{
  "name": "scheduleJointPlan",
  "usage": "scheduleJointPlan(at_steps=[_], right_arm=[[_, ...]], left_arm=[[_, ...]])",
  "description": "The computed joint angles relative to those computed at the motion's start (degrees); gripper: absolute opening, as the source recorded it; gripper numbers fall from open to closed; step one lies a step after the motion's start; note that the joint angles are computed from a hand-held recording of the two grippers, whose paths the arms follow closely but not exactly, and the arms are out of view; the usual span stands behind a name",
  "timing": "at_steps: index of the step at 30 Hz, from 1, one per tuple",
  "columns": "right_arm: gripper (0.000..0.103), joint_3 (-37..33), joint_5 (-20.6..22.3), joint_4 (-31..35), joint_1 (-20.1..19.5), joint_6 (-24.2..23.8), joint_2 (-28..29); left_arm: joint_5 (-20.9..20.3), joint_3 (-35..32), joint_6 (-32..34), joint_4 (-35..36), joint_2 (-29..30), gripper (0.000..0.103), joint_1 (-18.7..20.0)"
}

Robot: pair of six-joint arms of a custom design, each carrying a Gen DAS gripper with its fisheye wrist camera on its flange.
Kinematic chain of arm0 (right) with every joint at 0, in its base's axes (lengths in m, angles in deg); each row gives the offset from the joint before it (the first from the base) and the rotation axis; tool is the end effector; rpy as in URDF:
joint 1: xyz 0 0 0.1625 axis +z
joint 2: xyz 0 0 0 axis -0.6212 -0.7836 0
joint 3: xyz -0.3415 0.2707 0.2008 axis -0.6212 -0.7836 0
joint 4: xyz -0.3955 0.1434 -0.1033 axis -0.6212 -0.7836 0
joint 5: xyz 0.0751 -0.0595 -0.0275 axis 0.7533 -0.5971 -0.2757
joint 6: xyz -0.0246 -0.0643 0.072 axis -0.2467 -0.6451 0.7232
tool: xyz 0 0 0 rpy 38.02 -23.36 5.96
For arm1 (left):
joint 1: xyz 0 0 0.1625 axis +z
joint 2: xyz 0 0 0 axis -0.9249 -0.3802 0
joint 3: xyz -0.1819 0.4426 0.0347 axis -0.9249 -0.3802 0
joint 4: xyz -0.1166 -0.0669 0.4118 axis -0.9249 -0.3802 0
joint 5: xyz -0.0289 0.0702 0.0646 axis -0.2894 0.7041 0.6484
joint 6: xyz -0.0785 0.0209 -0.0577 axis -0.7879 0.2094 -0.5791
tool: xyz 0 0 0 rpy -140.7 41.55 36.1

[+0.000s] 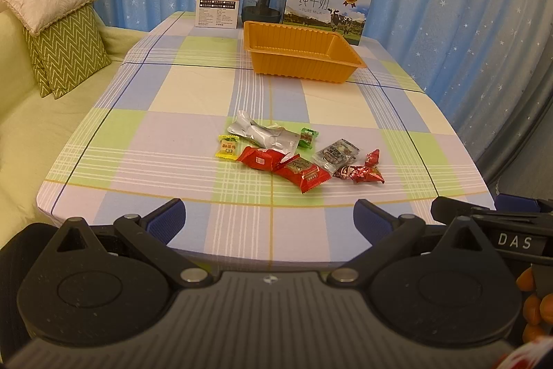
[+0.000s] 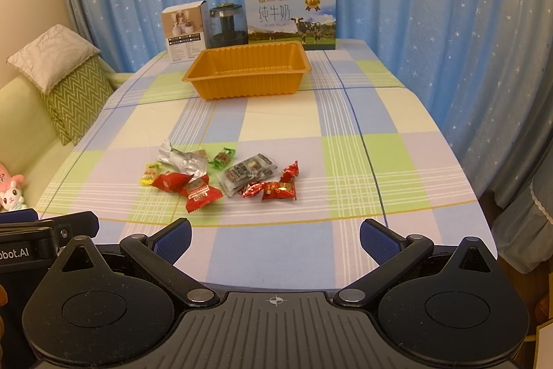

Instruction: Organize snacks

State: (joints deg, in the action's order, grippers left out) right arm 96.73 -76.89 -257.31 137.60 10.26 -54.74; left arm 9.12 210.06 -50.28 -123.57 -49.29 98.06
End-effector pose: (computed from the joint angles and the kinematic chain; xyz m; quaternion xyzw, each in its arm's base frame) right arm 0.1447 -0.4229 0.3178 0.0967 -0.8628 0.3811 0.3177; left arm -0.3609 -0.4543 0.1059 0.1961 0.8861 -0.3210 0.2708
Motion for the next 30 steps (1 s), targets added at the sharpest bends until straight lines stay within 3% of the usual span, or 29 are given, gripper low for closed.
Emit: scheduleJointPlan(at_steps=[15,30], right_arm=[[0.103,0.4,0.8,-2.1,-1.3,-0.6,0.5],[0.102,-1.1,6.4,-6.2,-7.9,-1.9,4.1]], left_arm=[[-0.4,0.1,0.4,-1.2,0.1,0.101,0.3],[-6.4,-3.4,6.3,-5.3,5.3,0.091,6.6]])
